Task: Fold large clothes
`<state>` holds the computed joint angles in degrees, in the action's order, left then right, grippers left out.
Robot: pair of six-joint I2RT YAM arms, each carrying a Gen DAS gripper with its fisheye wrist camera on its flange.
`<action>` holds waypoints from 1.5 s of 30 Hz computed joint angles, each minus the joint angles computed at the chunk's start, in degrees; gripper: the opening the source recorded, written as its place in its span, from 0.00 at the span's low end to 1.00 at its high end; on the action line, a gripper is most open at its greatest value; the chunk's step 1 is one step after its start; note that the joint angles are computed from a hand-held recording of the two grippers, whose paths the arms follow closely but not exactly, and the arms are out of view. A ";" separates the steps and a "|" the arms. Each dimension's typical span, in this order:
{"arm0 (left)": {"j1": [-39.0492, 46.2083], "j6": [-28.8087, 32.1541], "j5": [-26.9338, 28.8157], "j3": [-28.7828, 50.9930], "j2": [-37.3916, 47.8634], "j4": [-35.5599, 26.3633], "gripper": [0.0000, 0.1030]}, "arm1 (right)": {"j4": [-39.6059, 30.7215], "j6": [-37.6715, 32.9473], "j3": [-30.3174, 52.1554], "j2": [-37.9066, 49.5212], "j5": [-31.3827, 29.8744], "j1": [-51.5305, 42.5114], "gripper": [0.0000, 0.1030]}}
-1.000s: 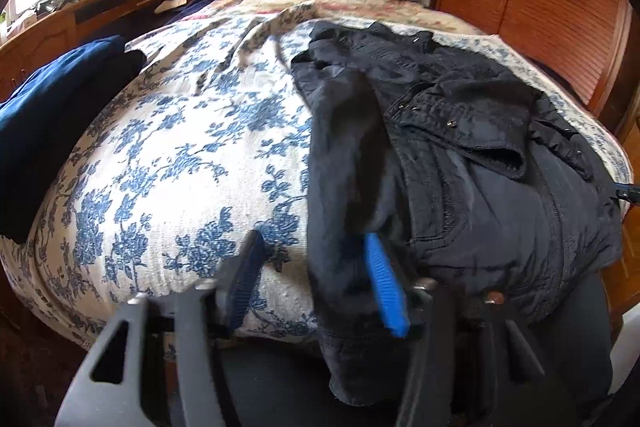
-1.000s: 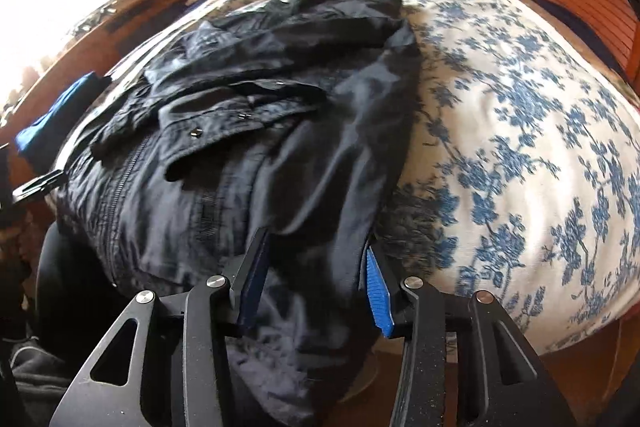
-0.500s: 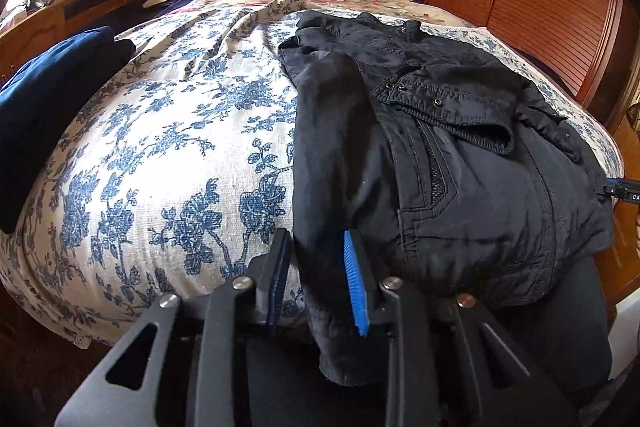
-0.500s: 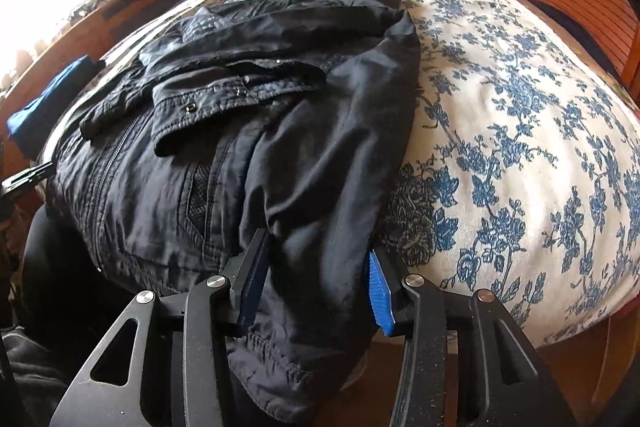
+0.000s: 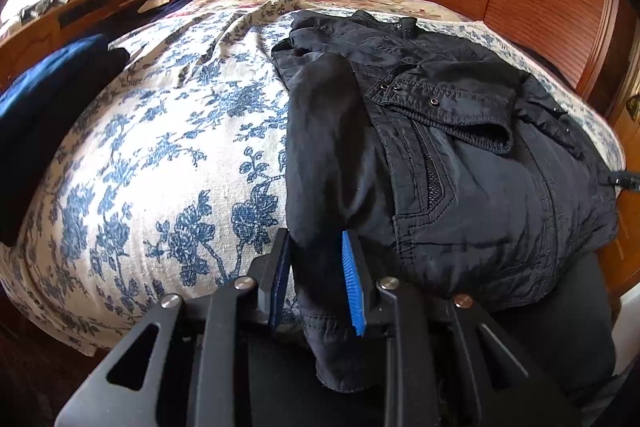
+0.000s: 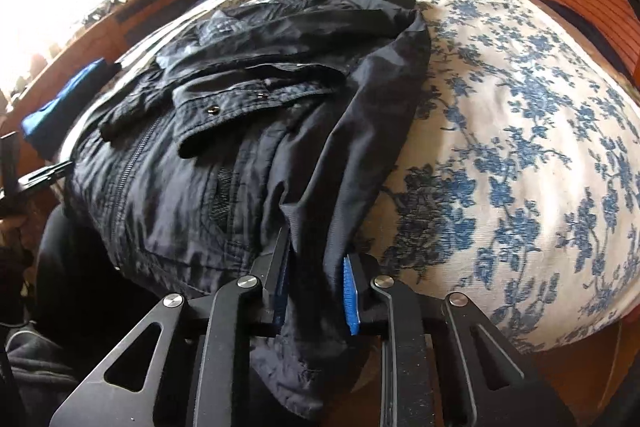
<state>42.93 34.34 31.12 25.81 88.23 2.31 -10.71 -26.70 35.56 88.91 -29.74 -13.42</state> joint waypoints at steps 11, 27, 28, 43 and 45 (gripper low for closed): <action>0.13 -3.44 2.34 1.41 -5.79 -5.14 0.03 | 0.04 3.23 1.17 -3.53 -0.53 4.13 0.06; 6.68 -0.85 14.84 11.06 -28.88 -28.59 0.02 | -0.12 17.27 7.61 -19.39 -9.79 5.51 0.03; 7.85 0.14 15.83 11.97 -29.27 -30.33 0.02 | -0.61 17.38 7.94 -20.34 -9.91 5.32 0.03; 18.49 8.60 26.63 20.62 -33.02 -46.34 0.02 | -16.02 10.80 10.10 -34.43 -21.31 -4.68 0.02; 14.53 3.82 23.29 19.64 -30.43 -40.47 0.02 | -14.05 10.35 9.39 -32.47 -18.26 -2.98 0.02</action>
